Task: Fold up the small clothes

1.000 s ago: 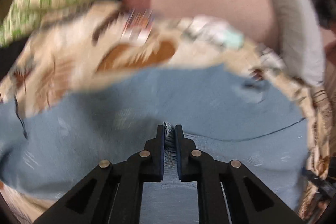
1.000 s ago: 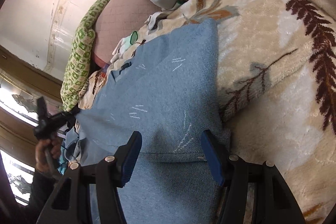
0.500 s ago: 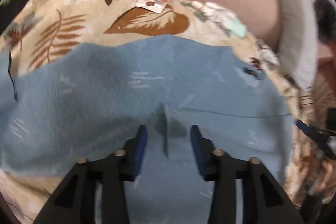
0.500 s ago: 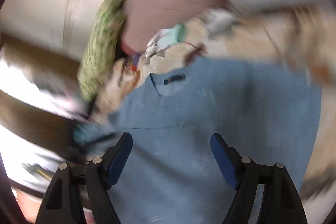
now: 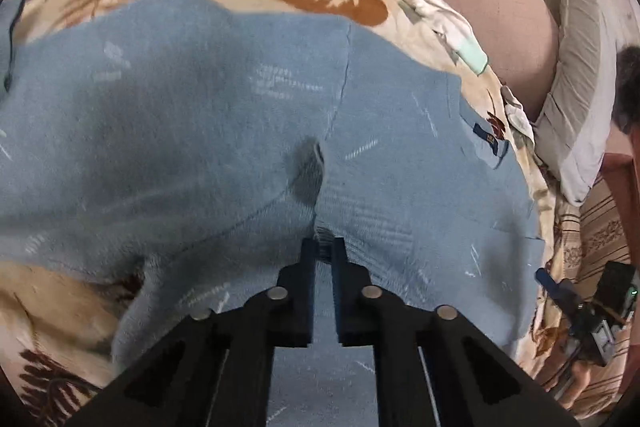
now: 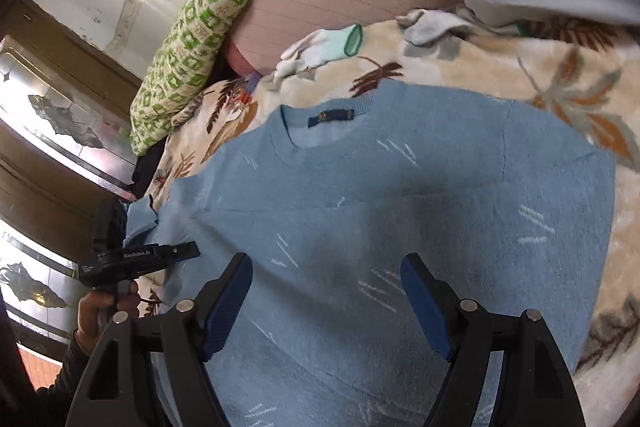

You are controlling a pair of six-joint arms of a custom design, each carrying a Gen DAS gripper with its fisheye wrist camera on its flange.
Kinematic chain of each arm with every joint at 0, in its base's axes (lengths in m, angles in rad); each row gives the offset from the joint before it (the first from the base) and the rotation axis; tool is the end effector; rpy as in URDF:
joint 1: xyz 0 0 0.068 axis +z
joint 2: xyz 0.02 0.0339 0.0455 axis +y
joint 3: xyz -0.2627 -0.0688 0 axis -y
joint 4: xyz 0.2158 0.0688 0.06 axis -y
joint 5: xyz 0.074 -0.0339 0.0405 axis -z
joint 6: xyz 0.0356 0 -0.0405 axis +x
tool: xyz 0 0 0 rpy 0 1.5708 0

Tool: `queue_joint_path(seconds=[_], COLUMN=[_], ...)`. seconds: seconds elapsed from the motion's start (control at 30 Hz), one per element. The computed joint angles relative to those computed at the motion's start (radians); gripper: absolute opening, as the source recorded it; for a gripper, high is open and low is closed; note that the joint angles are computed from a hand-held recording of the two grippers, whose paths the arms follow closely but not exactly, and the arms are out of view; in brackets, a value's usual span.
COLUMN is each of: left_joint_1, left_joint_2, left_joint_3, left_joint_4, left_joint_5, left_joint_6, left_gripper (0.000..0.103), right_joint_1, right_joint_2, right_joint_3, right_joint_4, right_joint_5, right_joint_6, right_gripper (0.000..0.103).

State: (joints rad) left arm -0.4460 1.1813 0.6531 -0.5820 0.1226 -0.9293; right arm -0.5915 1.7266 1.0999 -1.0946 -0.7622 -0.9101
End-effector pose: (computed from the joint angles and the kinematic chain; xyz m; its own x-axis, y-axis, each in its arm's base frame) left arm 0.1655 -0.0839 0.2016 -0.8659 -0.4674 -0.1782 -0.3620 0.8314 -0.4217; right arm 0.2260 -0.1222 0.1964 -0.8900 -0.0902 -0.4470 -0.3478 0.7683 0.5373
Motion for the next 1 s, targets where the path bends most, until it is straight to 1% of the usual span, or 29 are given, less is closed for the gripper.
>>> queue_joint_path(seconds=[0.07, 0.1, 0.17, 0.2, 0.23, 0.27, 0.3, 0.37, 0.4, 0.43, 0.47, 0.53, 0.57, 0.63, 0.67, 0.7, 0.77, 0.83, 0.87, 0.9, 0.93, 1.0], left_joint_1=[-0.047, -0.095, -0.188, -0.222, -0.247, -0.261, -0.242, -0.148, -0.081, -0.045, -0.050, -0.119, -0.134, -0.138, -0.135, -0.135, -0.146, -0.144, -0.136, -0.130, -0.130, -0.105], left_joint_2=[-0.008, -0.036, -0.060, -0.056, -0.040, -0.024, -0.029, -0.010, -0.002, -0.027, -0.052, -0.033, -0.022, -0.022, -0.027, -0.052, -0.074, -0.078, -0.077, -0.075, -0.082, -0.075], left_joint_3=[0.054, 0.102, 0.199, 0.258, 0.300, 0.316, 0.288, 0.157, 0.059, -0.002, -0.013, 0.060, 0.070, 0.053, 0.041, 0.027, 0.014, 0.009, 0.010, 0.012, 0.012, -0.004], left_joint_4=[-0.063, -0.126, -0.213, -0.257, -0.296, -0.333, -0.349, -0.288, -0.214, -0.160, -0.147, -0.206, -0.214, -0.200, -0.187, -0.189, -0.192, -0.194, -0.195, -0.194, -0.197, -0.174], left_joint_5=[-0.074, -0.143, -0.275, -0.310, -0.326, -0.320, -0.282, -0.143, -0.058, -0.023, -0.033, -0.112, -0.122, -0.115, -0.113, -0.110, -0.114, -0.115, -0.110, -0.106, -0.106, -0.103], left_joint_6=[-0.008, -0.020, -0.033, -0.030, -0.044, -0.060, -0.060, -0.045, -0.038, -0.047, -0.046, -0.055, -0.058, -0.068, -0.067, -0.067, -0.070, -0.054, -0.042, -0.032, -0.027, 0.005], left_gripper=[0.005, 0.005, 0.005, 0.005, 0.005, 0.005, 0.005, 0.005, 0.006, 0.006, 0.006, 0.006, 0.006, 0.006, 0.006, 0.007, 0.007, 0.007, 0.007, 0.007, 0.008, 0.009], right_joint_1=[0.032, 0.045, 0.045, 0.037, 0.029, 0.024, 0.024, 0.046, 0.070, 0.092, 0.128, 0.222, 0.277, 0.443, 0.509, 0.596, 0.674, 0.735, 0.760, 0.778, 0.775, 0.763], right_joint_2=[-0.031, -0.057, -0.075, -0.074, -0.066, -0.054, -0.026, 0.005, 0.009, 0.009, -0.002, -0.058, -0.085, -0.155, -0.160, -0.157, -0.133, -0.101, -0.085, -0.057, -0.053, -0.055], right_joint_3=[0.004, -0.009, -0.017, -0.021, -0.027, -0.029, -0.027, -0.018, -0.012, -0.004, 0.000, -0.021, -0.034, -0.091, -0.105, -0.127, -0.140, -0.159, -0.170, -0.177, -0.175, -0.146], right_joint_4=[0.016, 0.047, 0.061, 0.060, 0.065, 0.069, 0.069, 0.074, 0.081, 0.079, 0.084, 0.131, 0.160, 0.283, 0.323, 0.383, 0.426, 0.468, 0.494, 0.515, 0.516, 0.482], right_joint_5=[-0.002, 0.002, -0.008, -0.017, -0.018, -0.014, -0.007, 0.018, 0.026, 0.026, 0.031, 0.066, 0.092, 0.196, 0.246, 0.323, 0.380, 0.415, 0.456, 0.495, 0.486, 0.477], right_joint_6=[0.007, 0.031, 0.040, 0.034, 0.034, 0.037, 0.045, 0.073, 0.091, 0.098, 0.113, 0.143, 0.147, 0.169, 0.173, 0.189, 0.184, 0.159, 0.163, 0.170, 0.172, 0.184], right_gripper=[0.079, 0.079, 0.079, 0.079, 0.079, 0.079, 0.079, 0.079, 0.080, 0.080, 0.080, 0.080, 0.080, 0.079, 0.079, 0.079, 0.077, 0.066, 0.053, 0.048, 0.047, 0.013])
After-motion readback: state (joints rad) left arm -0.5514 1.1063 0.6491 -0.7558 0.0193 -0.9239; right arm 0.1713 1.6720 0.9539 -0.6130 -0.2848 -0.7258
